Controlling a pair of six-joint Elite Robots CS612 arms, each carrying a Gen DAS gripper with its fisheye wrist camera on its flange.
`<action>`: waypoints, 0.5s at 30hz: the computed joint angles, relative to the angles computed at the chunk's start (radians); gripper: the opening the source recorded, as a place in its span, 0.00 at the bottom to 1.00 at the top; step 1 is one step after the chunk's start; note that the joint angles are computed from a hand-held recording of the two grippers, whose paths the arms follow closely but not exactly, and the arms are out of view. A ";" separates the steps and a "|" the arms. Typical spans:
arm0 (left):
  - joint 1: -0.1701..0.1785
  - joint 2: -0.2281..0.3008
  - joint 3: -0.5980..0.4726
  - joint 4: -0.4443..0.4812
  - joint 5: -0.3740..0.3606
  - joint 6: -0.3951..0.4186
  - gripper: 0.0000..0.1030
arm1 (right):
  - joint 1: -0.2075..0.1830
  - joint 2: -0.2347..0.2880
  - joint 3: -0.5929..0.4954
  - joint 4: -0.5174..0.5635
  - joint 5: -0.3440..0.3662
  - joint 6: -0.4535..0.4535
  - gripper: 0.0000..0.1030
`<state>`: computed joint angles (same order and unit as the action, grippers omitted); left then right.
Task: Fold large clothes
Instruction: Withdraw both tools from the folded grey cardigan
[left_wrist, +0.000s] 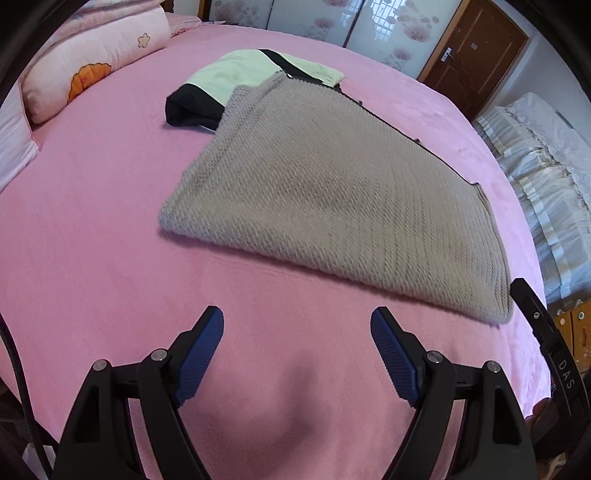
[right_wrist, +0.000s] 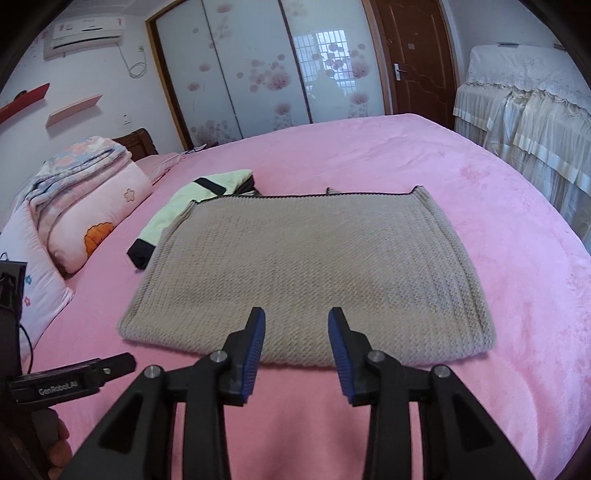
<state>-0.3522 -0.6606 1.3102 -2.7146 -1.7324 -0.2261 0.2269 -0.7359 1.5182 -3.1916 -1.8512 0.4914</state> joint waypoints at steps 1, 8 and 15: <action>0.001 -0.001 0.009 -0.010 -0.007 0.000 0.78 | 0.004 -0.001 0.004 -0.004 0.000 0.000 0.35; 0.030 0.040 -0.003 -0.023 -0.151 -0.074 0.78 | 0.027 0.017 0.002 0.001 0.000 -0.021 0.35; 0.080 0.174 -0.098 -0.173 -0.406 -0.281 0.78 | 0.016 0.049 -0.030 0.034 0.033 -0.007 0.34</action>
<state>-0.2718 -0.4866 1.2127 -2.8877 -2.1381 -0.5067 0.2428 -0.6865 1.4880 -3.1580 -1.8183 0.4842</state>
